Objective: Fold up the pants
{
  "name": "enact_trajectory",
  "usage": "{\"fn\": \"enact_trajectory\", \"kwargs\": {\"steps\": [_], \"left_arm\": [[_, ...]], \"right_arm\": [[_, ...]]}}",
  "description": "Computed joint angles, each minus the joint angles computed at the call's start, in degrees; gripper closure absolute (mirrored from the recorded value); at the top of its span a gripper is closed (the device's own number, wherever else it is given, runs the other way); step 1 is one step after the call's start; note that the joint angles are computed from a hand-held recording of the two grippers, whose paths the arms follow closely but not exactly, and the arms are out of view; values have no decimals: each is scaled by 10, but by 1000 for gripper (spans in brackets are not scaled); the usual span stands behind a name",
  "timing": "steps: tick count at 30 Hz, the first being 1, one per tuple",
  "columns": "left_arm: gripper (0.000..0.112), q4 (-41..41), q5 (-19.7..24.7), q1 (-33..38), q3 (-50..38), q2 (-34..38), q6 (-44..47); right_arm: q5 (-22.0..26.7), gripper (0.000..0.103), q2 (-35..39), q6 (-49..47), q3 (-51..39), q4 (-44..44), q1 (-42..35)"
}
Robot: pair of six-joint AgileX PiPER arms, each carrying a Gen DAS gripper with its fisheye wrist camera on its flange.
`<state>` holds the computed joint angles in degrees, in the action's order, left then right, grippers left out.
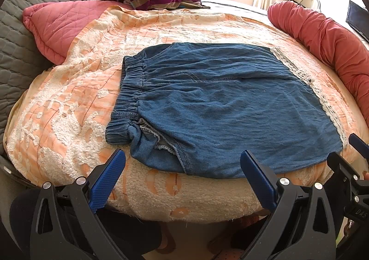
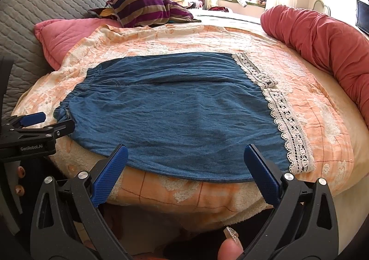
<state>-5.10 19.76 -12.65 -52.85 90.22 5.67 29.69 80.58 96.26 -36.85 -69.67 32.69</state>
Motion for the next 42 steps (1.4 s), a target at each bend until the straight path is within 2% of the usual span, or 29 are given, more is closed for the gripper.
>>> {"fn": "enact_trajectory", "kwargs": {"steps": [16,30,33,37,42], "left_arm": [[13,0,-2,0,0,0,-4],[13,-1,1,1,-6,5,-5],[13,8,9,1,-20,12,-16],[13,-17,30,14,-54,30,12],[13,-38,75,37,-127,76,32]], "right_arm": [[6,8,0,-2,-1,2,1],[-11,8,-1,-19,-3,2,-18],[-19,8,6,-47,-15,14,-32],[-27,8,19,-74,-41,21,-48],[-63,8,47,-179,-94,84,-96]]}}
